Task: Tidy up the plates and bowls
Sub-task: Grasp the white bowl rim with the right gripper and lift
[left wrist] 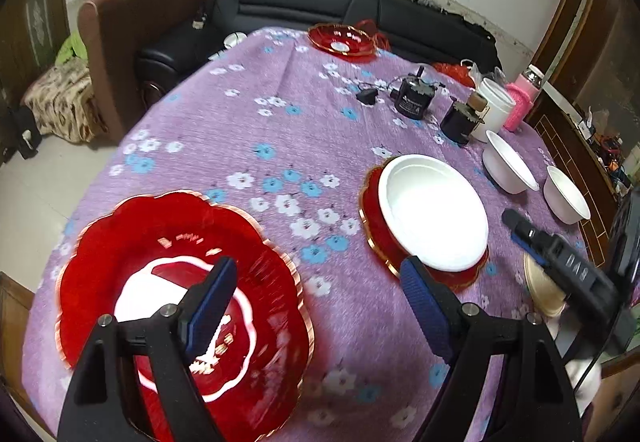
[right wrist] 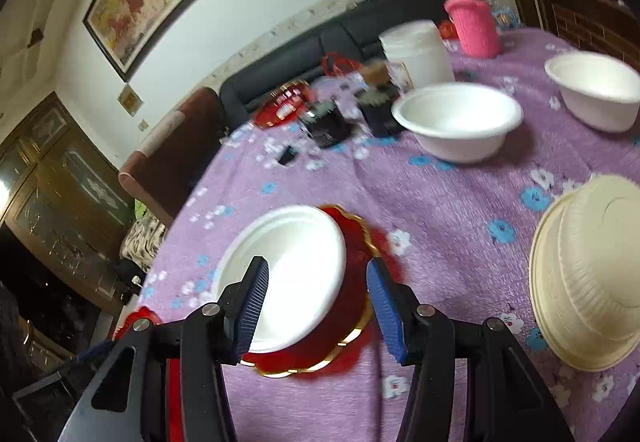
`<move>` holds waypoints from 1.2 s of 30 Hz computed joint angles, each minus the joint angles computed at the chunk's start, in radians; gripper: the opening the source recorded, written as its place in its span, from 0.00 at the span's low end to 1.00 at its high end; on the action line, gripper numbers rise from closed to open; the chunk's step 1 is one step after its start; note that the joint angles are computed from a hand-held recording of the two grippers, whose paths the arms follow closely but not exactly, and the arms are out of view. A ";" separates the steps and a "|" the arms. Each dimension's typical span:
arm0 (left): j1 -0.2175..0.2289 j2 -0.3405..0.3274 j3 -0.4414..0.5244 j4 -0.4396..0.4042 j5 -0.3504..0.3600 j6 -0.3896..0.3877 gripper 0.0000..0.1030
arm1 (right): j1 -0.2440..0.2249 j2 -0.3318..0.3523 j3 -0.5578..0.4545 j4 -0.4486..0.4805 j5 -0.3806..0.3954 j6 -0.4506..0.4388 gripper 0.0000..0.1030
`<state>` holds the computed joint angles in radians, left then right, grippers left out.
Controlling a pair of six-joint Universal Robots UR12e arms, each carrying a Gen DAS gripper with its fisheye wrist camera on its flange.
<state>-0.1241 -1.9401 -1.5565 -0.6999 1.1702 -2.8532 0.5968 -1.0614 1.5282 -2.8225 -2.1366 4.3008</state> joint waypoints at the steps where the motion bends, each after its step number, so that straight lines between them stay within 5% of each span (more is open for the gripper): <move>1: -0.006 -0.010 0.013 -0.011 0.004 -0.003 0.80 | -0.008 -0.002 0.012 -0.011 0.026 0.005 0.54; 10: -0.044 -0.088 0.106 -0.132 -0.022 -0.028 0.80 | -0.032 0.020 0.033 -0.157 0.132 -0.033 0.40; 20: -0.053 -0.123 0.147 -0.172 -0.057 -0.052 0.80 | -0.043 0.038 0.020 -0.161 0.171 -0.037 0.34; 26: -0.057 -0.136 0.162 -0.199 -0.070 -0.060 0.78 | -0.051 0.043 0.029 -0.195 0.214 -0.016 0.12; 32: -0.060 -0.138 0.167 -0.208 -0.070 -0.054 0.62 | -0.050 0.036 0.033 -0.176 0.215 0.009 0.11; 34: -0.061 -0.141 0.175 -0.228 -0.080 -0.028 0.36 | -0.048 0.031 0.034 -0.151 0.207 0.019 0.11; 36: -0.063 -0.143 0.181 -0.238 -0.075 -0.025 0.35 | -0.048 0.028 0.040 -0.155 0.207 0.024 0.11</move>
<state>-0.1873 -2.0828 -1.3752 -0.9377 1.0954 -2.8778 0.5489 -1.0334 1.5680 -2.9779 -1.9293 4.3253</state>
